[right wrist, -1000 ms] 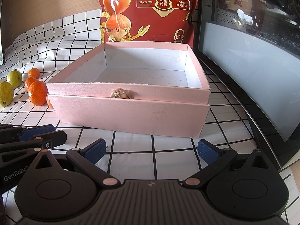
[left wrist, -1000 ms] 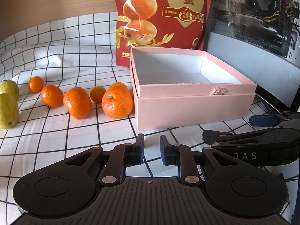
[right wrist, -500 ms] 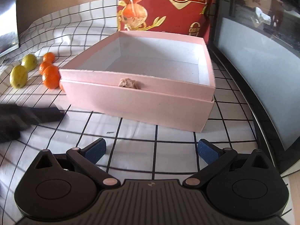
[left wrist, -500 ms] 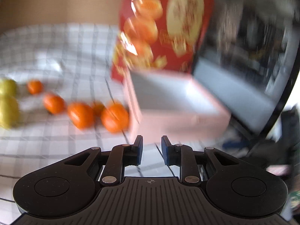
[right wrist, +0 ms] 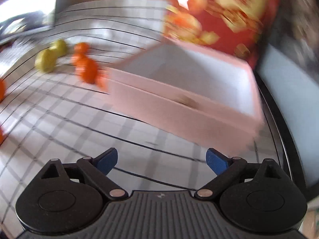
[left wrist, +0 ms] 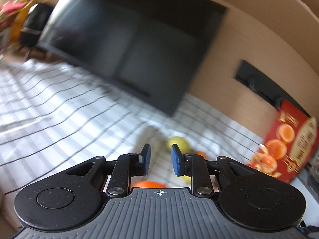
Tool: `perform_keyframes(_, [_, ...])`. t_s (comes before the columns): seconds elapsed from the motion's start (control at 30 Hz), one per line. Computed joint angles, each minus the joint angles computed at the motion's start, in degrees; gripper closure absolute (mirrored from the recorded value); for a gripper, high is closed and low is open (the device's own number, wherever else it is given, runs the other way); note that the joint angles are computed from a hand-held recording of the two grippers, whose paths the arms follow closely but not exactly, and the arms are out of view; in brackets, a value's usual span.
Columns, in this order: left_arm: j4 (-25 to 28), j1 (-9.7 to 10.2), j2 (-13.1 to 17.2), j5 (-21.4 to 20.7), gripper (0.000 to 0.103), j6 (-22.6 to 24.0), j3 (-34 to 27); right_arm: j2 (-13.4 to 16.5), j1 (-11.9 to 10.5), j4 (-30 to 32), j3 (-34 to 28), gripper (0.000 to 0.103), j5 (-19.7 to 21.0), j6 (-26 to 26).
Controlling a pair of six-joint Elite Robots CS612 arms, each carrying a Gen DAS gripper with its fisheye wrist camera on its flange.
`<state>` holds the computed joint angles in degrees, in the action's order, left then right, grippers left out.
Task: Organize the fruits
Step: 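Grasp the large orange with the right gripper while the left gripper grasps a tangerine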
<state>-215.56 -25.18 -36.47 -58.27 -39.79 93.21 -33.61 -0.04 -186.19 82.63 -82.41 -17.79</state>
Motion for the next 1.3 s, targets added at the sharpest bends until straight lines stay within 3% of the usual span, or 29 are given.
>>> perform_keyframes(0.07, [-0.46, 0.84, -0.40, -2.27, 0.077, -2.09, 1.23, -0.51, 1.38, -2.19, 0.90, 0.007, 0.89, -3.32])
perform_keyframes(0.17, [-0.76, 1.49, -0.69, -5.58, 0.077, -1.78, 1.63, -1.58, 3.17, -0.36, 0.95, 0.007, 4.52, -6.57])
perform_keyframes(0.33, [-0.78, 1.60, -0.28, -7.25, 0.077, -0.90, 1.58, -2.76, 4.38, 7.63, 0.03, 0.007, 18.82, -9.51])
perform_keyframes(0.43, [0.25, 1.49, 0.55, -7.54, 0.077, -2.11, 0.91, -2.25, 5.11, 10.06, -0.77, 0.008, 23.23, -11.80])
perform_keyframes(0.5, [0.60, 1.49, 1.11, -7.45, 0.077, -3.79, 0.51, -2.32, 5.39, 12.80, -0.69, 0.013, 24.20, -13.79])
perform_keyframes(0.57, [-0.07, 1.32, 1.81, -6.22, 0.077, -5.26, 0.04, -2.11, 5.56, 15.93, -1.24, 0.025, 24.47, -15.08])
perform_keyframes(0.63, [-1.19, 1.22, 2.37, -5.48, 0.077, -6.08, -0.32, -2.08, 5.71, 17.44, -1.34, 0.047, 23.94, -16.01])
perform_keyframes(0.73, [-1.67, 1.42, 2.88, -7.03, 0.077, -6.22, -0.76, -2.47, 4.80, 18.96, -1.02, 0.059, 26.40, -16.40])
perform_keyframes(0.97, [-1.96, 0.22, 3.21, -7.10, 0.073, -4.42, -1.53, -3.19, 2.57, 9.25, 1.88, 0.059, 21.70, -13.23])
perform_keyframes(1.13, [-3.91, -0.21, 3.19, -14.20, 0.073, -1.25, -2.55, -2.31, 1.67, 5.34, 1.21, 0.058, 18.83, -10.16])
perform_keyframes(1.23, [-2.64, 0.46, 3.43, -23.84, 0.073, -0.97, -3.93, -2.02, 1.38, 4.27, 0.87, 0.058, 18.78, -8.97])
perform_keyframes(1.3, [-3.23, 0.37, 3.76, -25.92, 0.073, -0.78, -4.38, -1.85, 1.33, 3.82, 0.80, 0.056, 19.54, -8.44])
